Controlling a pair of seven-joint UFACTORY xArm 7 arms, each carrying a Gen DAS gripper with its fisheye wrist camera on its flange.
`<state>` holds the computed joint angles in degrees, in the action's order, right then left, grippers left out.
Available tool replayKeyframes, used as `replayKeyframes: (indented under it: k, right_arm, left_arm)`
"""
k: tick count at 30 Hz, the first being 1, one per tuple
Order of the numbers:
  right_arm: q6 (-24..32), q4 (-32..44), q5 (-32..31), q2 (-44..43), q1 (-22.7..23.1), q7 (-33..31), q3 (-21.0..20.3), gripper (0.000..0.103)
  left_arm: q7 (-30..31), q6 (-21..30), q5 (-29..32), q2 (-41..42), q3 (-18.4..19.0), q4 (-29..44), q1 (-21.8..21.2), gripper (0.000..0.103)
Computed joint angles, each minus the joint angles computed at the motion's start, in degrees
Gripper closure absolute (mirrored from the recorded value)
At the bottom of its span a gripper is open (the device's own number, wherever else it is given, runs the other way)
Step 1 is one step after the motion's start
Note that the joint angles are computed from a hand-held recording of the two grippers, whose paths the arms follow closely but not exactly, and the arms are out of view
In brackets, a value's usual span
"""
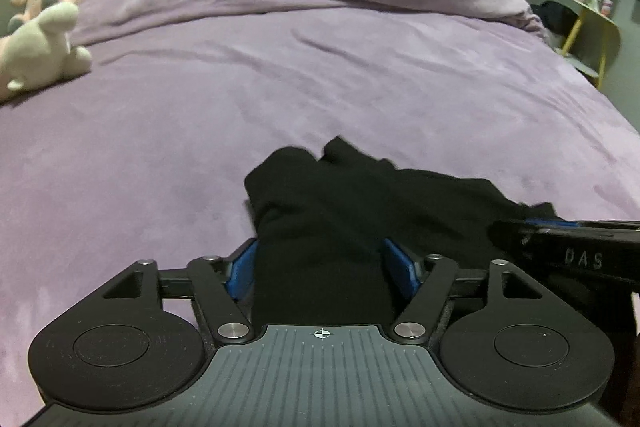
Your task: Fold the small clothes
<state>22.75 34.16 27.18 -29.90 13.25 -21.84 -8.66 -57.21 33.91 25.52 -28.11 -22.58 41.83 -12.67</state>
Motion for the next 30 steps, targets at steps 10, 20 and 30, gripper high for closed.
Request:
replayKeyframes:
  k: [10, 20, 30]
  right_arm:
    - [4.4, -5.47, -4.06, -10.86, -0.38, -0.81, -0.62, 0.065]
    - [41.22, -12.82, -11.72, -44.19, -15.99, 0.83, -8.95, 0.046]
    - [42.36, -10.61, -1.82, -39.25, -19.87, 3.47, -14.3, 0.072]
  left_arm:
    - [-1.84, -0.36, -3.4, -4.3, 1.53, -3.64, -2.26, 0.019]
    - [1.26, 14.89, -23.46, -32.43, 1.5, -15.57, -17.03, 0.023]
    - [-1.84, 17.12, -28.96, -35.52, -0.36, -14.91, -16.38, 0.024]
